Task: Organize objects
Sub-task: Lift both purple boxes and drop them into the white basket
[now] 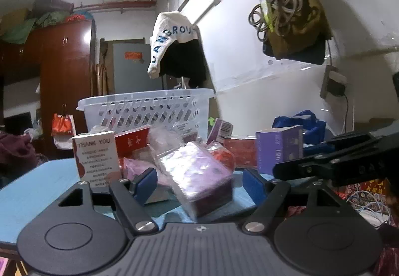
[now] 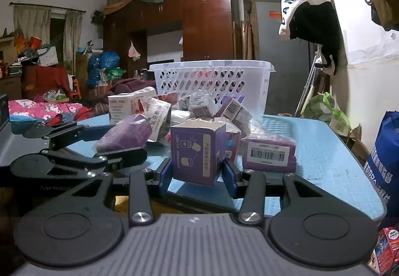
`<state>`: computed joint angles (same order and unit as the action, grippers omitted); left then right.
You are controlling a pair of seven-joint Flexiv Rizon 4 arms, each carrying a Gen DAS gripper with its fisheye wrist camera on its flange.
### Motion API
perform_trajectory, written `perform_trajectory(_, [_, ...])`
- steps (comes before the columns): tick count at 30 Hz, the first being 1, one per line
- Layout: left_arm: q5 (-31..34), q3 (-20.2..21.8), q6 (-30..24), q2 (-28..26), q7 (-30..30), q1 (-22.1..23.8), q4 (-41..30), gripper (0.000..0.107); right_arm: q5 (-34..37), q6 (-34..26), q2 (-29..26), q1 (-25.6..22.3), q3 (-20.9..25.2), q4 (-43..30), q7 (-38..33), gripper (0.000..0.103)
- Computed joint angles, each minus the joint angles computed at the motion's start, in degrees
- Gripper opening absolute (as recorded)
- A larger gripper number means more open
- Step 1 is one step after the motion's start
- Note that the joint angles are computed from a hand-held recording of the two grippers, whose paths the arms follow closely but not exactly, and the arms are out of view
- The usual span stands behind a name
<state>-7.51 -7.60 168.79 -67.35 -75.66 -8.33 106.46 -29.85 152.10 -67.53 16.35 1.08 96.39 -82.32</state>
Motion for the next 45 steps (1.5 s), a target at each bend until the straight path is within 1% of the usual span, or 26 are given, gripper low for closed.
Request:
perform_trajectory(3, [0.14, -0.21, -2.0, 0.25, -0.11, 0.22, 0.0, 0.078, -0.08, -0.15, 0.04, 0.04, -0.01, 0.02, -0.08, 0.047])
perform_trajectory(4, [0.77, -0.31, -2.52, 0.27, -0.66, 0.56, -0.01, 0.072, -0.13, -0.1, 0.03, 0.02, 0.0, 0.05, -0.13, 0.047])
perform_trajectory(5, [1.8, -0.48, -2.62, 0.21, -1.65, 1.08, -0.03, 0.057, -0.12, -0.01, 0.01, 0.0, 0.01, 0.09, -0.19, 0.047])
perform_trajectory(7, [2.41, -0.56, -2.55, 0.3, -2.75, 1.46, 0.07, 0.057, 0.03, 0.08, 0.04, 0.02, 0.06, 0.14, -0.27, 0.047])
perform_trajectory(9, [2.0, -0.16, -1.32, 0.01, -2.73, 1.04, -0.11, 0.057, -0.07, 0.13, 0.04, -0.07, 0.07, 0.11, -0.2, 0.047])
perform_trajectory(11, [2.52, 0.0, 0.28, -0.41, -3.13, 1.0, -0.38, 0.053, -0.16, 0.15, 0.01, -0.08, 0.04, 0.06, -0.22, 0.047])
perform_trajectory(13, [2.45, 0.17, 1.05, -0.49, -2.79, 0.83, -0.44, 0.053, -0.19, 0.21, -0.03, -0.04, 0.03, 0.06, -0.3, 0.047])
perform_trajectory(18, [2.97, -0.19, 0.85, -0.6, -3.36, 1.39, -0.64, 0.052, -0.28, 0.16, 0.0, 0.0, 0.08, 0.1, -0.22, 0.047])
perform_trajectory(19, [3.11, -0.16, 0.93, -0.64, -3.45, 1.46, -0.65, 0.051, -0.35, 0.22, 0.01, 0.0, 0.08, 0.12, -0.25, 0.047])
perform_trajectory(20, [3.06, -0.11, 1.0, -0.68, -3.38, 1.43, -0.72, 0.048, -0.44, 0.25, 0.03, 0.01, 0.09, 0.18, -0.24, 0.047])
perform_trajectory(28, [3.53, -0.18, 3.19, -1.52, -4.28, 1.86, -1.56, 0.048, -0.72, 0.2, 0.01, -0.01, 0.06, 0.1, -0.23, 0.047])
perform_trajectory(30, [2.08, 0.0, 4.51, -2.11, -3.21, 1.2, -2.06, 0.054, -0.76, 0.08, 0.0, 0.06, 0.03, 0.11, -0.3, 0.047])
perform_trajectory(31, [0.83, 0.02, 5.14, -2.39, -2.35, 0.73, -2.27, 0.066, -0.89, -0.03, 0.01, 0.02, 0.02, 0.07, -0.23, 0.047])
perform_trajectory(32, [-0.12, 0.09, 5.51, -2.63, -1.44, 0.28, -2.53, 0.073, -0.98, -0.15, 0.0, 0.0, 0.01, 0.03, -0.21, 0.047])
perform_trajectory(33, [-0.46, 0.13, 5.61, -2.78, -0.85, 0.07, -2.75, 0.073, -1.06, -0.26, -0.02, -0.05, 0.01, -0.03, -0.17, 0.047])
perform_trajectory(37, [1.09, -0.14, 3.29, -2.59, -0.72, 0.7, -2.82, 0.072, -1.28, -0.56, -0.12, -0.24, 0.03, -0.25, 0.0, 0.047])
perform_trajectory(39, [1.73, -0.15, 2.86, -2.73, -0.9, 0.94, -2.95, 0.057, -1.23, -0.5, -0.17, -0.29, 0.06, -0.25, -0.01, 0.047])
perform_trajectory(40, [2.37, -0.23, 2.8, -2.72, -1.34, 1.24, -2.91, 0.053, -1.28, -0.46, -0.15, -0.35, 0.07, -0.21, 0.02, 0.047])
perform_trajectory(45, [2.79, -0.26, 5.16, -2.69, -1.83, 1.45, -2.67, 0.052, -1.28, -0.17, -0.01, -0.39, 0.13, -0.04, 0.0, 0.047])
